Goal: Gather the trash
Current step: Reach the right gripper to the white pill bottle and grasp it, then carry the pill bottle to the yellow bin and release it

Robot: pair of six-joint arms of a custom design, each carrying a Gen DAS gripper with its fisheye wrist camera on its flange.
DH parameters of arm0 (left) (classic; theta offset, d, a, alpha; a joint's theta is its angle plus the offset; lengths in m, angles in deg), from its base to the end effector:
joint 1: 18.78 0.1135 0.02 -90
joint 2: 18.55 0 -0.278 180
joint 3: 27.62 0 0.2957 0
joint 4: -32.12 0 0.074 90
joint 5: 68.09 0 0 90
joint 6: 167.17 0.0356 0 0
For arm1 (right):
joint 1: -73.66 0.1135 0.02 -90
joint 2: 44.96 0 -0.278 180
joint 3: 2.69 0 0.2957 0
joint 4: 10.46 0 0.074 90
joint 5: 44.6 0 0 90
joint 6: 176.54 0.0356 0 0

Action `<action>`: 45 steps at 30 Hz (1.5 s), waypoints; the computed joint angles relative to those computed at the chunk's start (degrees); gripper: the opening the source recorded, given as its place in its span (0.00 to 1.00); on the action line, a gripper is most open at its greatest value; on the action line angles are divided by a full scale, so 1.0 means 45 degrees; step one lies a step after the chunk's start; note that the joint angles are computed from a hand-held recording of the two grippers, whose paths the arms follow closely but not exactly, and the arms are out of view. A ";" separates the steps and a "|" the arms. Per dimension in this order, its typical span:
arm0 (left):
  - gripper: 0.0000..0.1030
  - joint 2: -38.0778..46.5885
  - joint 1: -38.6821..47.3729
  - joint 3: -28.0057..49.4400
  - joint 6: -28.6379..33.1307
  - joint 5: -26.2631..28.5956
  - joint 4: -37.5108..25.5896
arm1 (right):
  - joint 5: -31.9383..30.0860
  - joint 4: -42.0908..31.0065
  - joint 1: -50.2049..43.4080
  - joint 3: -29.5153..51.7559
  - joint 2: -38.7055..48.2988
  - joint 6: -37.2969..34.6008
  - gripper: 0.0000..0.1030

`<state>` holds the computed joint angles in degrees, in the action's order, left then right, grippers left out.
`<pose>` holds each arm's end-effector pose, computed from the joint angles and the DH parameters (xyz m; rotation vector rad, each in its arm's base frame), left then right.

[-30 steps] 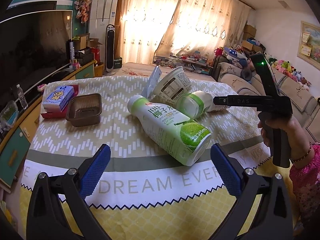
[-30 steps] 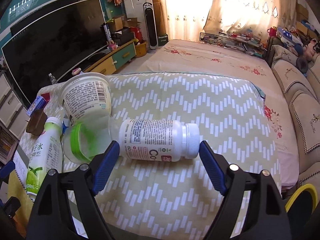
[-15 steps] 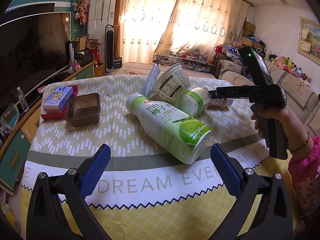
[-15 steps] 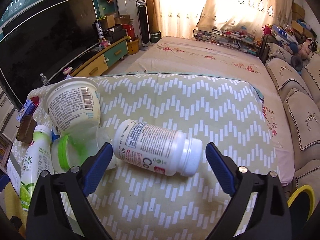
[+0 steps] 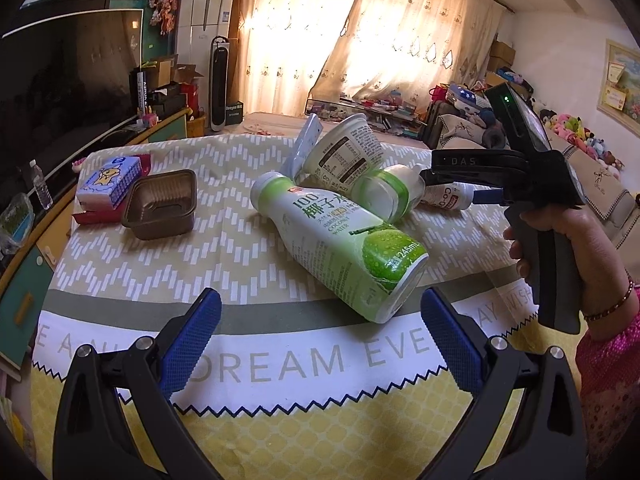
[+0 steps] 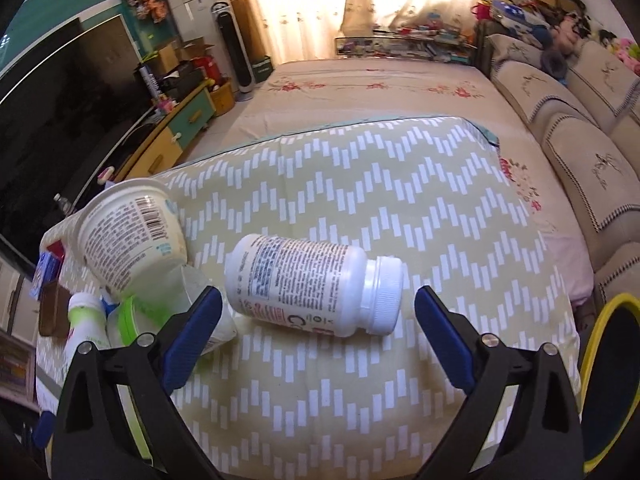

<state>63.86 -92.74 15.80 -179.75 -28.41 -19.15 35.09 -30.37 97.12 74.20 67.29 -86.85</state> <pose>0.0851 -0.1968 0.1063 -0.5572 2.1940 0.0372 0.3906 0.1764 0.1101 -0.5971 2.4868 0.3863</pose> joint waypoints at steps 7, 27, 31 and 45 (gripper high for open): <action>0.95 -0.0205 0.0030 -0.0207 0.0206 0.0125 0.0417 | 0.1382 0.0247 0.0377 -0.0029 0.0053 0.0167 0.81; 0.95 0.0269 -0.0113 0.0327 0.0434 -0.0009 0.0022 | -0.2246 0.0527 -0.6637 -0.3994 -0.3719 -0.3911 0.81; 0.95 0.0355 -0.0147 0.0396 0.0396 -0.0015 -0.0067 | -0.1874 0.0440 -0.8556 -0.2824 -0.2172 -0.4124 0.81; 0.95 0.0242 0.0044 0.0270 0.0478 0.0185 0.0032 | -0.0721 0.1150 -0.9784 -0.1142 0.0376 -0.3973 0.88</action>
<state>64.95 -92.55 17.02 -177.60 -27.58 -19.00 31.84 -25.19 53.09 69.06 68.99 -104.73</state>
